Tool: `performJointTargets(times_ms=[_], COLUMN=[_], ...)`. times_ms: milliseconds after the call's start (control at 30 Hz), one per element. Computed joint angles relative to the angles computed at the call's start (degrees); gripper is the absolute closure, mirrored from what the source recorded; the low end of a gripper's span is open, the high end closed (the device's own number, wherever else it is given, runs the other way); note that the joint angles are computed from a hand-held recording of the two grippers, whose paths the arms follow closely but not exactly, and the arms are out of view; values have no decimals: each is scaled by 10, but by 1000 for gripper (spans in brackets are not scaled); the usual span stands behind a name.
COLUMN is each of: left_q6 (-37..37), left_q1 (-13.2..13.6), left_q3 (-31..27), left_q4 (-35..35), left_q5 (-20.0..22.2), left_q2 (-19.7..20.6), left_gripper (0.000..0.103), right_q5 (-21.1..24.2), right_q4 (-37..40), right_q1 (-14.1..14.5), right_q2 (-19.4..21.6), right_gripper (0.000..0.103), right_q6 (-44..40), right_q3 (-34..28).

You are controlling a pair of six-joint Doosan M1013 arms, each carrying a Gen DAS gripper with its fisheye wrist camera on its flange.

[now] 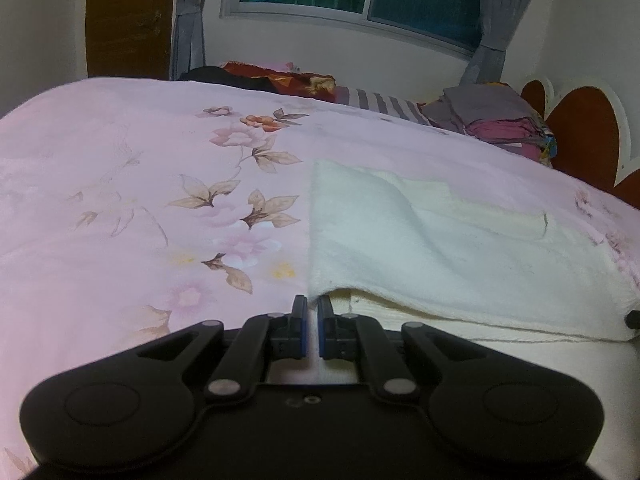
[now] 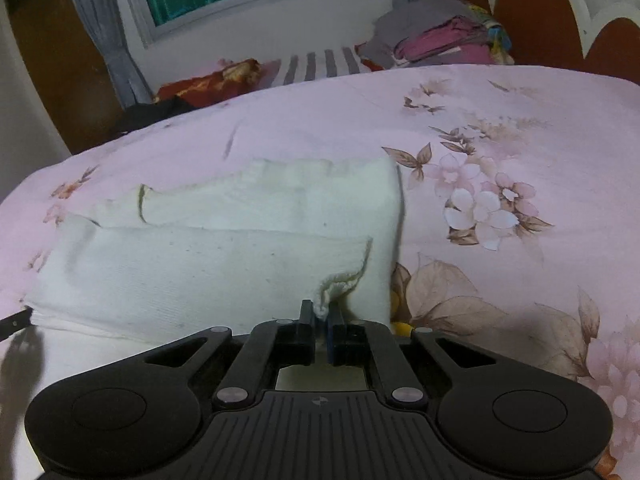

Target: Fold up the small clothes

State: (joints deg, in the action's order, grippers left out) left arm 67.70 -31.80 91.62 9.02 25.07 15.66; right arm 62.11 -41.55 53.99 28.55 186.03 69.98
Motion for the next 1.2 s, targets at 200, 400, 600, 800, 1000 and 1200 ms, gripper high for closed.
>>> performJointTargets(times_ms=[200, 400, 600, 800, 1000, 1200], left_q6=[84, 116, 121, 137, 152, 69], left_q1=[8, 10, 7, 2, -3, 2], left_q3=[3, -10, -45, -72, -100, -107], left_q4=[-91, -140, -157, -163, -172, -95], left_q5=[-4, -10, 15, 29, 32, 36], left_q2=[-20, -21, 9, 36, 63, 79], left_gripper=[93, 91, 91, 91, 91, 88], right_q5=[4, 36, 47, 19, -11, 6], right_q4=[-22, -42, -63, -33, -19, -14], right_q1=[6, 11, 10, -6, -19, -22], right_q2=[-8, -10, -10, 17, 38, 54], right_gripper=[97, 51, 42, 61, 61, 61], right_q6=[17, 0, -7, -47, -59, -98], right_q3=[3, -7, -8, -37, -60, -76])
